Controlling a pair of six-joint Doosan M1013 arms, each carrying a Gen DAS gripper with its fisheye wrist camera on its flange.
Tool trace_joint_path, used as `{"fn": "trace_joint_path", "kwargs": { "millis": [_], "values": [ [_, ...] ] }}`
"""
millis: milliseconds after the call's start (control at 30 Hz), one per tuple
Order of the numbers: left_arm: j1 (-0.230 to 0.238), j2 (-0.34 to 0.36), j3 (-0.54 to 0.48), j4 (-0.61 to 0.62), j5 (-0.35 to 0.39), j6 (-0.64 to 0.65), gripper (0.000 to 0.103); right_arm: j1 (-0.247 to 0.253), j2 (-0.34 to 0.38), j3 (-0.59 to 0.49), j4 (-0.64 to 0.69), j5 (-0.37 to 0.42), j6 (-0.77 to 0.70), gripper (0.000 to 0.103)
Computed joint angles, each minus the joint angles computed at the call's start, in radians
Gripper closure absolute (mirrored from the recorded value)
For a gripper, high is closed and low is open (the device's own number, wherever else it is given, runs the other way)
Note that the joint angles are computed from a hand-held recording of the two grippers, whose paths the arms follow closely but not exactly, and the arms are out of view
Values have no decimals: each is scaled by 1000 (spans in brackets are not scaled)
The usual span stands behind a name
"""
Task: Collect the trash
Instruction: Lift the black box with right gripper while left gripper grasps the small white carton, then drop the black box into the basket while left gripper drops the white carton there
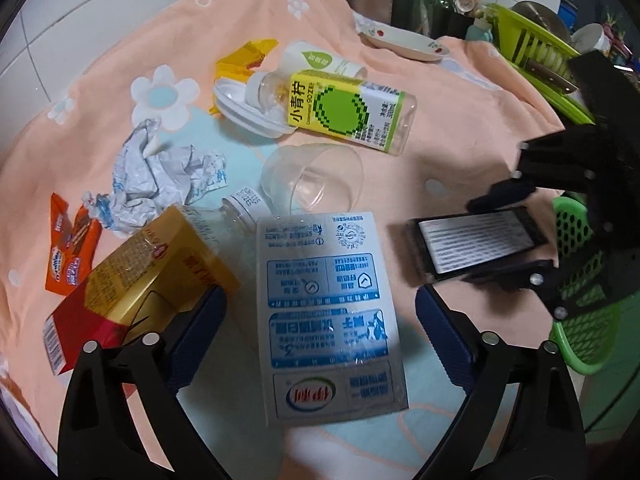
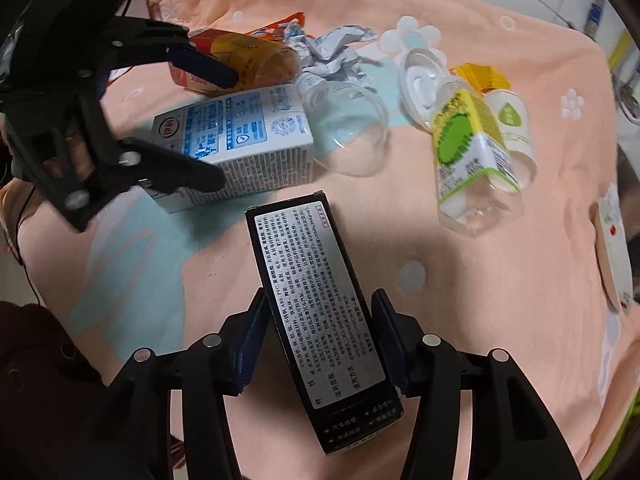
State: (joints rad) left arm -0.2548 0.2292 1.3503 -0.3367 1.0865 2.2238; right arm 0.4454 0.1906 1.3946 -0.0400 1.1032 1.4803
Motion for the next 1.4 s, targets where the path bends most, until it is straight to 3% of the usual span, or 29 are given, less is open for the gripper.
{"fn": "trace_joint_path", "kwargs": {
  "millis": [133,233,367,500,567,633,700,767,1000,1267,1400],
  "values": [
    [-7,9,0,15,4,-19,27,4,-38,44,-7,-39,42,54],
    [-15,9,6,31,1,-31,38,1,-28,40,-16,-55,54,54],
    [-25,-4,25,52,-33,-18,39,0,-17,31,-5,-29,58,52],
    [-22,-12,31,38,-32,6,40,-10,3,9,13,-15,35,37],
    [-21,-13,33,38,-31,9,40,-19,10,4,33,-14,39,36],
    [-19,-12,31,37,-27,5,40,-33,9,9,78,-24,42,41],
    [-19,-12,30,36,-24,9,40,-34,2,15,77,-37,53,53],
    [-22,-11,30,47,-20,9,40,-38,-8,21,97,-42,60,54],
    [-28,-8,28,45,-21,-12,39,8,-49,55,-17,-86,152,54],
    [-19,-39,53,-39,-18,33,40,62,-168,155,-156,-152,381,54],
    [-21,-65,67,-110,-7,86,40,84,-221,210,-219,-136,522,54]
  ]
}}
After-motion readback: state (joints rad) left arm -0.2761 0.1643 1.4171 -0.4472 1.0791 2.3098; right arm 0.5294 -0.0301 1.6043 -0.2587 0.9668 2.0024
